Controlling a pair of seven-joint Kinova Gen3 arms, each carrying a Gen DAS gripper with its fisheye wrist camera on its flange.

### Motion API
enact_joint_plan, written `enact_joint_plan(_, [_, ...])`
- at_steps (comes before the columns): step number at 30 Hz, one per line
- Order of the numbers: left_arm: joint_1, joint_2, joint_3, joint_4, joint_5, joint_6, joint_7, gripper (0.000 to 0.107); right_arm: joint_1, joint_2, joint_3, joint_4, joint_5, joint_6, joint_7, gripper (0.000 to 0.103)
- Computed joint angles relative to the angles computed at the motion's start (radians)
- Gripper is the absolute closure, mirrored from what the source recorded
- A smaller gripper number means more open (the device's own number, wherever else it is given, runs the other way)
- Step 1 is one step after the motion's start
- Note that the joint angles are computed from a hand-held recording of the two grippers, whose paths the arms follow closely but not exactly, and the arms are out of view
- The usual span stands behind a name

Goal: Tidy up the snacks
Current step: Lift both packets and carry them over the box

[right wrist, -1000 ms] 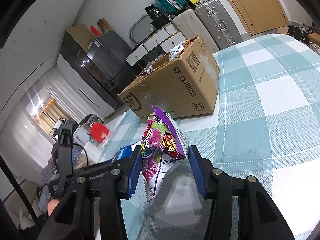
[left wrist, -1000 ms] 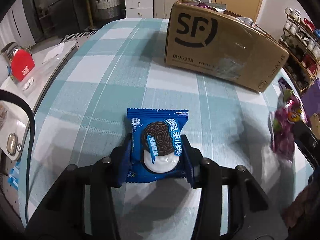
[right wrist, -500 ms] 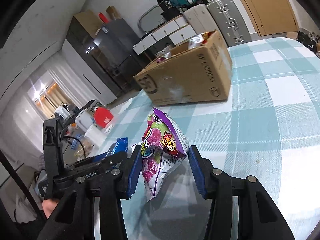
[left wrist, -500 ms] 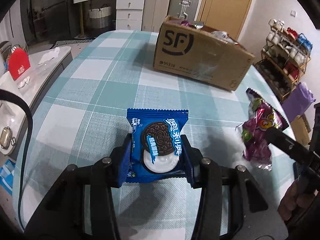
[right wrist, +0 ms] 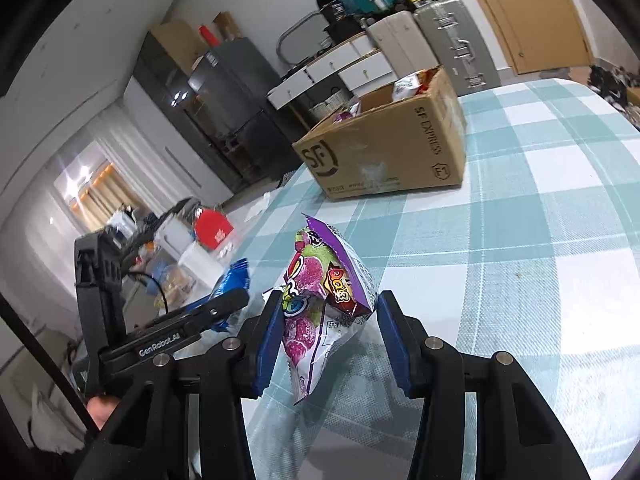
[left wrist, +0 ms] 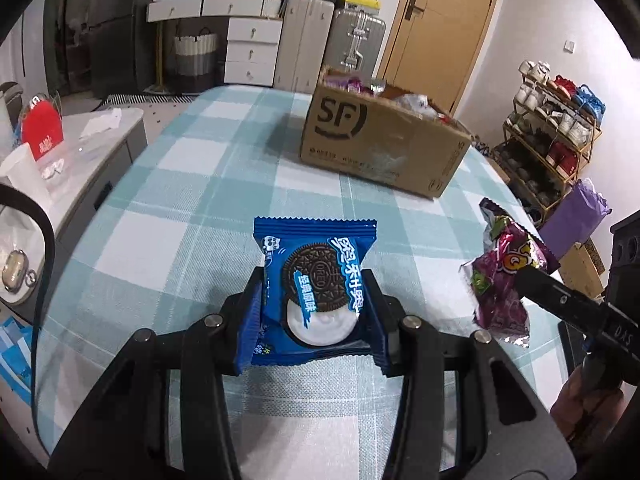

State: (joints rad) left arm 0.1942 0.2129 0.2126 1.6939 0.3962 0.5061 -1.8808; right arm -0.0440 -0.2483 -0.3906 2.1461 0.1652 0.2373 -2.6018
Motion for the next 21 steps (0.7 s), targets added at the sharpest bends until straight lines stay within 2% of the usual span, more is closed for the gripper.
enact_joint_plan(5, [-0.041, -0.029, 0.005, -0.015, 0.059, 0.029, -0.064, 0.065, 0.047, -0.036, -0.045, -0.050, 0.033, 0.063, -0.029, 0.056])
enact_joint_plan(12, [-0.074, -0.034, -0.012, -0.094, 0.126, 0.106, -0.138, 0.065, 0.025, -0.050, -0.055, -0.179, 0.113, 0.186, -0.018, 0.056])
enact_joint_plan(15, [-0.099, -0.013, -0.015, -0.174, 0.170, 0.184, -0.166, 0.065, -0.006, -0.056, -0.022, -0.218, 0.118, 0.211, 0.000, 0.056])
enact_joint_plan(19, [-0.109, 0.025, -0.020, -0.294, 0.187, 0.272, -0.160, 0.065, -0.073, -0.056, 0.072, -0.269, 0.066, 0.215, 0.079, 0.056])
enact_joint_plan(21, [-0.106, 0.037, -0.021, -0.338, 0.186, 0.289, -0.148, 0.065, -0.072, -0.053, 0.087, -0.309, 0.060, 0.235, 0.106, 0.056])
